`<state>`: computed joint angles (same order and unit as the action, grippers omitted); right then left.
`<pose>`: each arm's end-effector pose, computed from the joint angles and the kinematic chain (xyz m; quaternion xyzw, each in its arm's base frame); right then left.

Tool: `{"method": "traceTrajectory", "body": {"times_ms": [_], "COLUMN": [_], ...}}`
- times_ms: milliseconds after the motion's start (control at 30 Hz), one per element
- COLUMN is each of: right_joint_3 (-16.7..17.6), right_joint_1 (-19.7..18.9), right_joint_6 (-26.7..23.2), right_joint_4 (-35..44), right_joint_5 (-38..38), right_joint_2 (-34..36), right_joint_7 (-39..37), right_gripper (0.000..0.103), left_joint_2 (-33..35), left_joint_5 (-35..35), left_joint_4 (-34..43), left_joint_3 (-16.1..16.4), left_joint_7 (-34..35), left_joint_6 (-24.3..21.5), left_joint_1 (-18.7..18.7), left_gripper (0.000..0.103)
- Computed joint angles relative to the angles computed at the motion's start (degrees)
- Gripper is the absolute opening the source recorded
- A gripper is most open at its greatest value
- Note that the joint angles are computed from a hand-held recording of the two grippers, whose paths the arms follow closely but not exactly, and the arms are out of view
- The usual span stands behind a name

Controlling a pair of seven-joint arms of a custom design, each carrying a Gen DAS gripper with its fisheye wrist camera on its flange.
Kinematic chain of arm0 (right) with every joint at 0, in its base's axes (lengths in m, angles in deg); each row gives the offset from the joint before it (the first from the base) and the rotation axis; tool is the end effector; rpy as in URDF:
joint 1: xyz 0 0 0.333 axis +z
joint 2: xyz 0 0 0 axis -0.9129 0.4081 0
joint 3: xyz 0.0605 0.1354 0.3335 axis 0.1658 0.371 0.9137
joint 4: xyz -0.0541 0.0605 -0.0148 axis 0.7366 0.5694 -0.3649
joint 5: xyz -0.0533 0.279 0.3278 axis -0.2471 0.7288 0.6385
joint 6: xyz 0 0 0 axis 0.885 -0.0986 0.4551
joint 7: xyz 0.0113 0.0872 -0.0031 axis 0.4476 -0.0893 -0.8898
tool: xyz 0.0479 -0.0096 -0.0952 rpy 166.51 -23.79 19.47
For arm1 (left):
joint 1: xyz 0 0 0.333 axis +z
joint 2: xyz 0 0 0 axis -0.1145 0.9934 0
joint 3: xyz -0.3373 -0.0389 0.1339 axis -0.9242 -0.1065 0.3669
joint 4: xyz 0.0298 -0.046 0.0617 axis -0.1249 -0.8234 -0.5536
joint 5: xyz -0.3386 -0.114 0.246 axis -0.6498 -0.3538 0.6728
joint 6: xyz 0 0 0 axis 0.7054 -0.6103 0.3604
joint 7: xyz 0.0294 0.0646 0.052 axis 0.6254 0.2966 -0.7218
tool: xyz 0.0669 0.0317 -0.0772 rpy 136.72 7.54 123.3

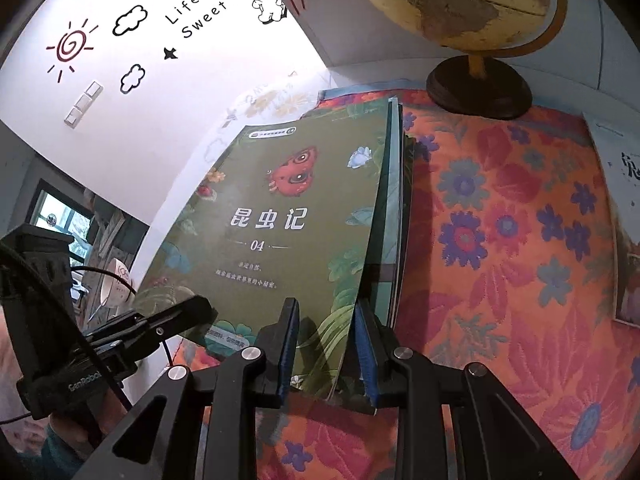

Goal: Organize books
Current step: 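Lower the green book onto the stack and open both grippers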

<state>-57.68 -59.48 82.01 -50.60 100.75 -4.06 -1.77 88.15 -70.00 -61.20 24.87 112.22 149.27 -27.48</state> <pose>0.7315 0.1753 0.5434 -0.7783 0.5326 0.0720 0.3245 0.6554 -0.3911 0.5610 -0.7376 0.5977 -0.3101 0.0503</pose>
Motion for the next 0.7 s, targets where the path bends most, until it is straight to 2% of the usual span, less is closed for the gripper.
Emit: {"method": "traceTrajectory", "body": {"times_ms": [200, 267, 300, 400, 700], "right_joint_3": [-0.5, -0.7, -0.8, -1.2, -2.3], "right_joint_1": [0.4, 0.2, 0.0, -0.5, -1.2], "right_joint_6": [1.3, 2.0, 2.0, 2.4, 3.0], "right_joint_4": [-1.5, -2.6, -3.1, -4.9, -9.7], "right_joint_5": [-1.1, -0.9, -0.6, 0.2, 1.7], "right_joint_2": [-1.2, -2.0, -2.4, -3.5, -7.2], "right_joint_7": [1.4, 2.1, 2.4, 3.5, 3.5], "right_gripper": [0.027, 0.027, 0.027, 0.027, 0.027], "left_joint_2": [-0.4, -0.3, -0.2, 0.3, 2.5], "left_joint_5": [2.8, 4.1, 4.9, 6.2, 8.1], "left_joint_4": [2.1, 2.9, 3.2, 3.9, 6.9], "left_joint_3": [0.4, 0.6, 0.7, 0.7, 1.2], "left_joint_7": [-0.4, -0.3, -0.4, -0.6, -1.1], "left_joint_6": [-8.2, -11.2, -12.5, -13.9, -13.8], "left_joint_1": [-0.9, -1.3, -1.5, -1.8, -2.7], "left_gripper": [0.033, 0.040, 0.040, 0.040, 0.041]}}
